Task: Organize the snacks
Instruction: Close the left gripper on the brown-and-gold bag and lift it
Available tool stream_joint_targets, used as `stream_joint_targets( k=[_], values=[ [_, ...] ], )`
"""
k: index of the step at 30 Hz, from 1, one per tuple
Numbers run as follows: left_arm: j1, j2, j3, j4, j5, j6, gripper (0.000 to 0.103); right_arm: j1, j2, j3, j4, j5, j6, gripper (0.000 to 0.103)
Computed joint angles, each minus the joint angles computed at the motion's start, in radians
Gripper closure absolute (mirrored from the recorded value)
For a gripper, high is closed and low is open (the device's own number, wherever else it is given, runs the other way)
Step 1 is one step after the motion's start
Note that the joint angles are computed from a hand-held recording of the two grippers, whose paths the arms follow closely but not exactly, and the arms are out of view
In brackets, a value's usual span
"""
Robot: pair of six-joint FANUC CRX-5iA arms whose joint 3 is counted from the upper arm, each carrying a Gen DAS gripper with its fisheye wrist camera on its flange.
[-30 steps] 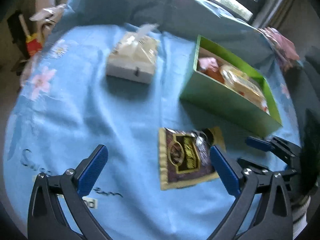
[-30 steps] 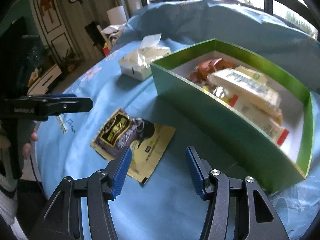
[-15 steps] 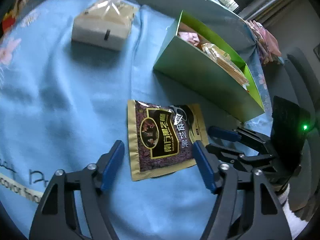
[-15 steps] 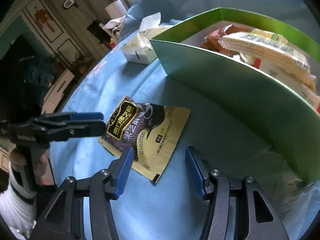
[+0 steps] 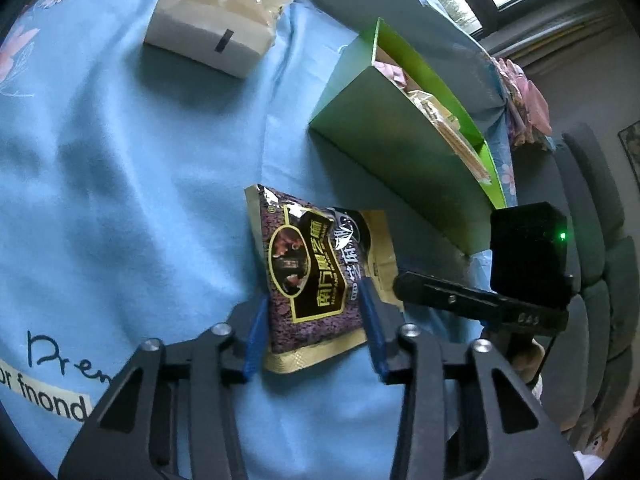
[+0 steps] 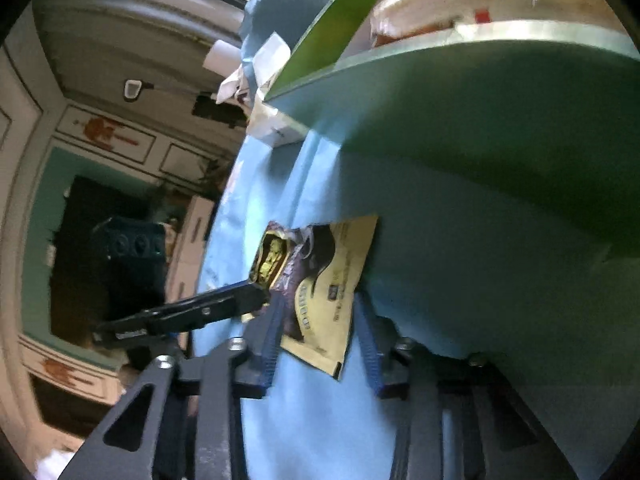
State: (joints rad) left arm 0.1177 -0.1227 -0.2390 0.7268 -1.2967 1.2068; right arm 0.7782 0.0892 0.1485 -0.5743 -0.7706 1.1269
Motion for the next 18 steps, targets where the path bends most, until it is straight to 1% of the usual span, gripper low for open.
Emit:
stream_joint_targets(
  k=[1,4,6,8,9,11,13,14,18],
  values=[
    [0.000,0.000,0.003,-0.005,0.000,0.005,0.069,0.002,0.003,0.002,0.000,0.002,-0.004,0.076],
    [0.000,-0.005,0.009,-0.027,-0.002,0.018,0.075,-0.013,-0.004,-0.002,-0.051,0.007,0.010,0.076],
    [-0.002,-0.005,0.012,-0.035,0.000,0.025,0.076,0.013,-0.002,-0.004,0.028,0.006,-0.033,0.084],
    [-0.007,-0.008,0.022,-0.055,0.004,0.031,0.080,0.048,0.002,-0.005,0.126,0.004,-0.080,0.095],
    [-0.011,-0.011,0.026,-0.066,0.008,0.034,0.082,0.068,0.002,-0.007,0.184,0.001,-0.106,0.095],
    [-0.018,-0.017,0.031,-0.080,0.016,0.034,0.083,0.111,-0.001,-0.017,0.308,-0.001,-0.168,0.098],
    [-0.021,-0.020,0.033,-0.080,0.025,0.038,0.086,0.136,-0.009,-0.033,0.383,0.007,-0.208,0.100],
    [-0.022,-0.023,0.034,-0.077,0.028,0.032,0.087,0.138,-0.013,-0.038,0.390,0.010,-0.210,0.100],
    [-0.042,-0.039,0.042,-0.080,0.058,0.018,0.087,0.146,-0.029,-0.048,0.412,0.018,-0.210,0.100]
  ],
)
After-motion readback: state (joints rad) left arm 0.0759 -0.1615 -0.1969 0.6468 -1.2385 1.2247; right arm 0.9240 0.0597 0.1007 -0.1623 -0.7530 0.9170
